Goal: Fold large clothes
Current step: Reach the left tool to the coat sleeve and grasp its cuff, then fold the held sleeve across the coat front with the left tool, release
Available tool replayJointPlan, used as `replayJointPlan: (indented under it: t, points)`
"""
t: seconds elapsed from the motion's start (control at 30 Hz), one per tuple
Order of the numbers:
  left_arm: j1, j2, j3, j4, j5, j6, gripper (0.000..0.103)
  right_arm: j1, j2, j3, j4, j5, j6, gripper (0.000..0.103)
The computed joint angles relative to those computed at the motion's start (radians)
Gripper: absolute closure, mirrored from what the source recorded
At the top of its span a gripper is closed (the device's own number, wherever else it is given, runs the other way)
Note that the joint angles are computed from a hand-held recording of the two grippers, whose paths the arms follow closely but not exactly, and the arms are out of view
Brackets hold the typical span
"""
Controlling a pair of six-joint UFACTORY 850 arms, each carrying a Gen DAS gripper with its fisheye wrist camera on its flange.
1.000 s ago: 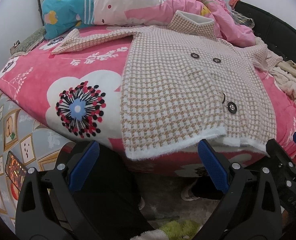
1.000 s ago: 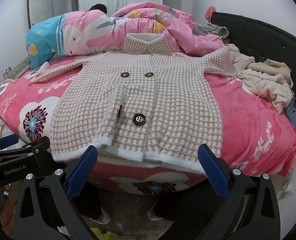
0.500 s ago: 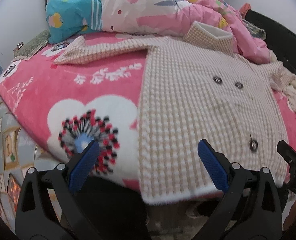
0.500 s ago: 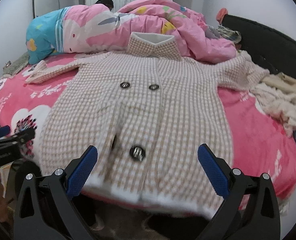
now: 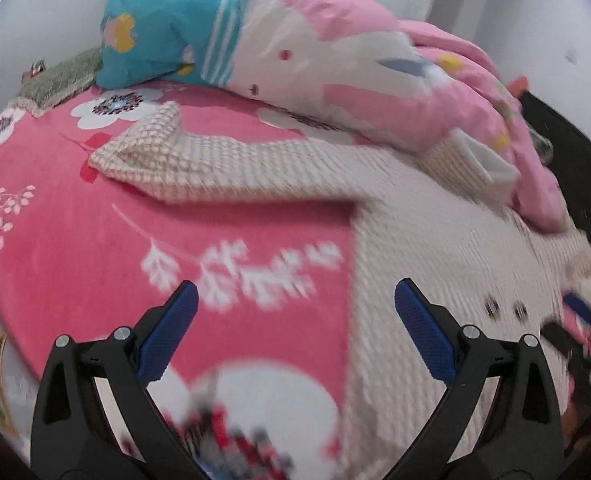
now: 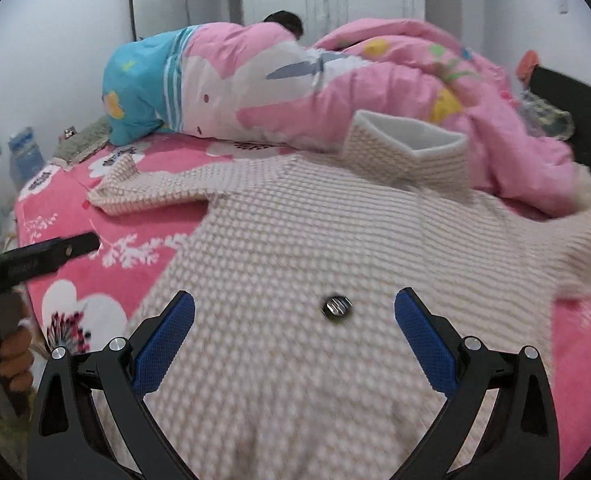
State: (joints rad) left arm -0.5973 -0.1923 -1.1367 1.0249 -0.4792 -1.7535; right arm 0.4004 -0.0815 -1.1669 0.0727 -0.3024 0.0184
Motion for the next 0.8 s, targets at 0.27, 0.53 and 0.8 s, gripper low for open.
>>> replayJointPlan:
  t: [0.27,0.53,0.8]
  points:
    - [0.261,-0.147,-0.127,-0.183,-0.066,0.051,0.008,-0.026,-0.145,-0.116,0.288,-0.061,-0.254,0.005]
    - [0.333,-0.230,-0.181,-0.187,0.014,0.042,0.046,-0.020,-0.195,-0.138,0.237,-0.063,-0.232,0.005]
    - [0.208,-0.296,-0.375,-0.088,-0.251,0.125,0.090,-0.036,-0.122,-0.080,0.101,-0.060,-0.119,0.005]
